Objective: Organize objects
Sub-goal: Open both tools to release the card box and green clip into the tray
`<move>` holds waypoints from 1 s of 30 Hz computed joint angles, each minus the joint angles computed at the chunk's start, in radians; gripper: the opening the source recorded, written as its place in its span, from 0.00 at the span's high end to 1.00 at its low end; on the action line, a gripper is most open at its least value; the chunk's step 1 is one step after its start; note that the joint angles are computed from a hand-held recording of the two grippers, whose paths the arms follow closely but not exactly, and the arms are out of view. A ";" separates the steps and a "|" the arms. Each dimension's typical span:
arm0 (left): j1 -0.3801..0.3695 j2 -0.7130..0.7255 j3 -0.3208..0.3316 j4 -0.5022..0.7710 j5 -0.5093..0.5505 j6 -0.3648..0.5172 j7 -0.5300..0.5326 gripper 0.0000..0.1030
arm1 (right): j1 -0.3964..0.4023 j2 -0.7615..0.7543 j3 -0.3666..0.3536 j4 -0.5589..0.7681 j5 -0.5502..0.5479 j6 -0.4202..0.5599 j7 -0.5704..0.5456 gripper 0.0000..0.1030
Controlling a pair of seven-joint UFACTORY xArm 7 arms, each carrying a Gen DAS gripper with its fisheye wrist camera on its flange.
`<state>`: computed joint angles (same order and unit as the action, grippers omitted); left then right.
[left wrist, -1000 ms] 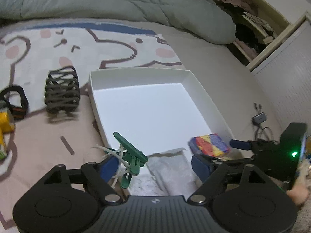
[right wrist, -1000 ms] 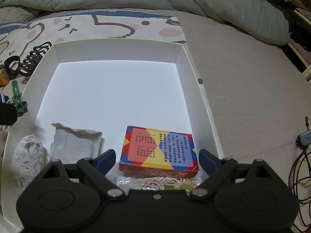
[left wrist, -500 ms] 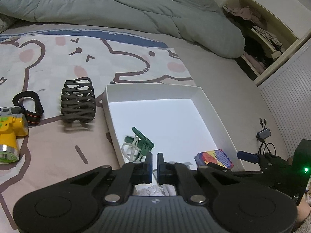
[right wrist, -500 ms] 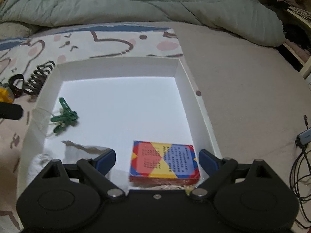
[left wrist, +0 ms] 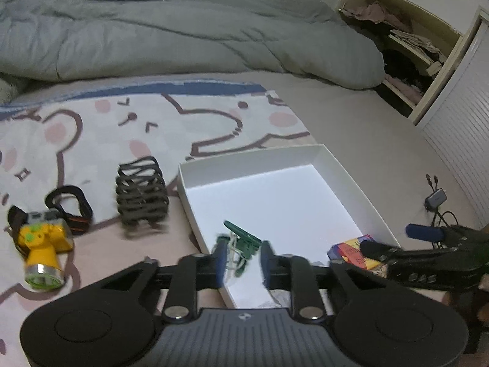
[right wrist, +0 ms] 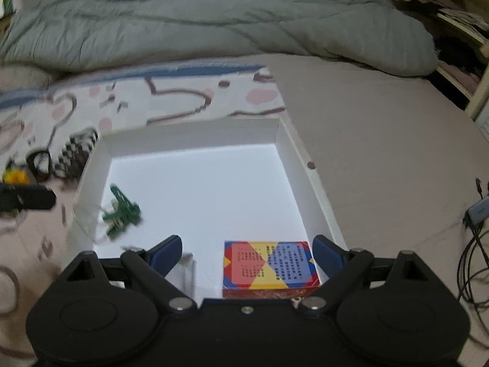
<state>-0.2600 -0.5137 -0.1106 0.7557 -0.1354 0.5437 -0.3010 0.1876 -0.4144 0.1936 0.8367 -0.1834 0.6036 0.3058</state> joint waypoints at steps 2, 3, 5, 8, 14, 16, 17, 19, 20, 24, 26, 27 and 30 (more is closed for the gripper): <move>0.020 -0.009 -0.013 -0.003 0.025 0.004 -0.016 0.54 | -0.001 -0.018 0.001 -0.005 0.010 -0.019 0.024 0.10; 0.032 -0.014 -0.022 -0.005 0.042 0.006 -0.028 0.43 | -0.003 -0.027 0.004 -0.009 0.011 -0.031 0.038 0.10; 0.060 -0.025 -0.043 -0.006 0.085 0.013 -0.056 0.32 | -0.010 -0.042 0.012 -0.017 0.008 -0.050 0.063 0.10; 0.088 -0.040 -0.063 -0.009 0.143 0.019 -0.083 0.24 | -0.019 -0.062 0.023 -0.032 0.001 -0.086 0.097 0.07; 0.106 -0.063 -0.069 -0.016 0.200 0.027 -0.110 0.07 | -0.043 -0.082 0.042 -0.036 -0.024 -0.102 0.144 0.03; 0.111 -0.071 -0.073 -0.019 0.211 0.033 -0.121 0.02 | -0.048 -0.092 0.047 -0.040 -0.038 -0.100 0.149 0.01; 0.112 -0.074 -0.074 -0.019 0.216 0.035 -0.123 0.02 | -0.050 -0.097 0.051 -0.042 -0.046 -0.097 0.153 0.00; 0.112 -0.081 -0.075 -0.022 0.225 0.038 -0.125 0.01 | -0.052 -0.105 0.056 -0.045 -0.059 -0.097 0.152 0.00; 0.114 -0.085 -0.076 -0.024 0.229 0.038 -0.128 0.01 | -0.053 -0.111 0.060 -0.047 -0.066 -0.100 0.154 0.00; 0.106 -0.104 -0.074 -0.030 0.227 0.040 -0.132 0.00 | -0.060 -0.129 0.073 -0.051 -0.083 -0.099 0.166 0.00; 0.102 -0.113 -0.071 -0.032 0.225 0.040 -0.129 0.00 | -0.057 -0.136 0.074 -0.052 -0.083 -0.096 0.168 0.00; 0.102 -0.117 -0.072 -0.033 0.226 0.040 -0.129 0.00 | -0.055 -0.139 0.073 -0.052 -0.081 -0.093 0.167 0.00; 0.104 -0.130 -0.072 -0.037 0.227 0.043 -0.126 0.00 | -0.057 -0.145 0.079 -0.049 -0.084 -0.086 0.175 0.00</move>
<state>-0.1564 -0.6435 -0.1828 0.7183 0.0918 0.5869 -0.4272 0.1308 -0.5594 0.2728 0.7874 -0.2675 0.5179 0.4810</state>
